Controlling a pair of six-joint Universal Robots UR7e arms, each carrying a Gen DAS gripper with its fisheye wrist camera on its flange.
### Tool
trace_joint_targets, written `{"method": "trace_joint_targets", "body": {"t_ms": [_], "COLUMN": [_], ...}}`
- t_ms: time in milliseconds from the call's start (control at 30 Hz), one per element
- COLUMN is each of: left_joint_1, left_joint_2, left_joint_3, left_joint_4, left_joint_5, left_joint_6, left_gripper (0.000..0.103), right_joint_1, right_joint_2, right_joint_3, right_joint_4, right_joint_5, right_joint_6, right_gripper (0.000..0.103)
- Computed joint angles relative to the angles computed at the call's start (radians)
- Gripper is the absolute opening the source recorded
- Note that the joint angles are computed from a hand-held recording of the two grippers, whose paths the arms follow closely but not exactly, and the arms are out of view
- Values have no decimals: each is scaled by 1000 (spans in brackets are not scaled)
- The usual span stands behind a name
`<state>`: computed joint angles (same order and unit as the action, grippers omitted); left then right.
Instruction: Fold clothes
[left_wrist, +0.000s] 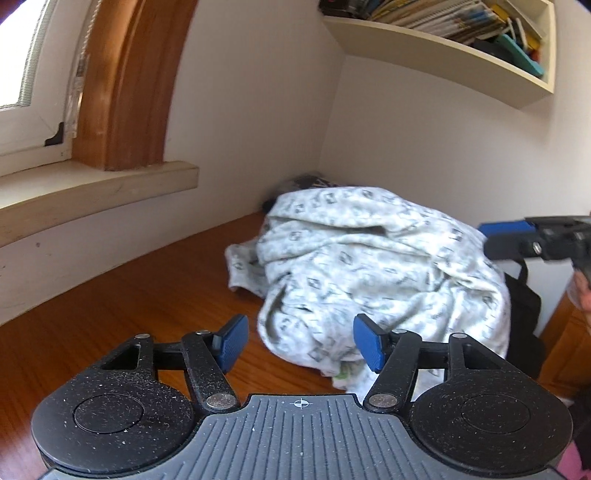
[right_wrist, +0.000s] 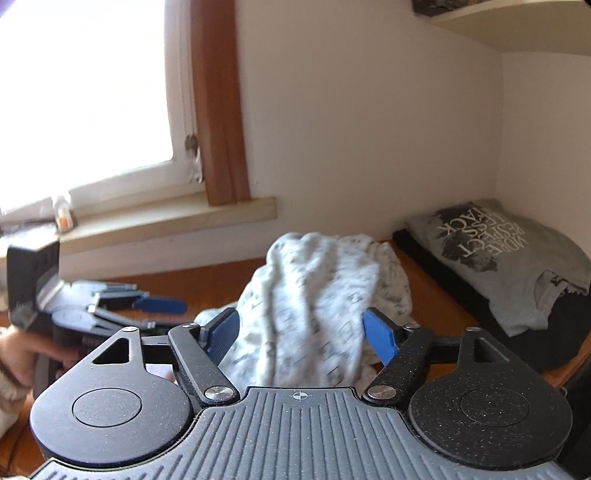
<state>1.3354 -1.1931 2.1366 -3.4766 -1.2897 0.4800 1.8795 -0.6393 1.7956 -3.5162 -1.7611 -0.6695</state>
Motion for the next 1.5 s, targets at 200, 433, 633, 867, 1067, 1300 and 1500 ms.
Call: {"method": "trace_joint_targets", "body": {"t_ms": [200,433,633,867,1067,1300,1500], "left_joint_1": [8,17,25,30,35,41,13], "left_joint_2": [-2,3,13,5,11,35,41], "left_joint_3": [-7,-20,-25,-26,-33,-41,-13], "left_joint_4": [-4,8,0,-22,-45,-44,-71], "left_joint_5": [8,5,-2,-22,9,23,21], "left_joint_6": [-7,-12,-9,-11,9,20,52], "left_gripper": [71,74,75,75,76,76,76], "right_joint_1": [21,14,-4,27,27,-66,-113], "right_joint_2": [28,42,54,123,329,204,80], "right_joint_3": [-7,9,-34,-263,-681,-449,-246], "right_joint_4": [-6,1,41,18,259,162,85], "right_joint_5": [-49,-109,-84,26,-206,-45,73], "right_joint_6": [-49,-120,-156,-214,-216,-127,-112], "right_gripper": [74,76,30,23,43,60,70]}}
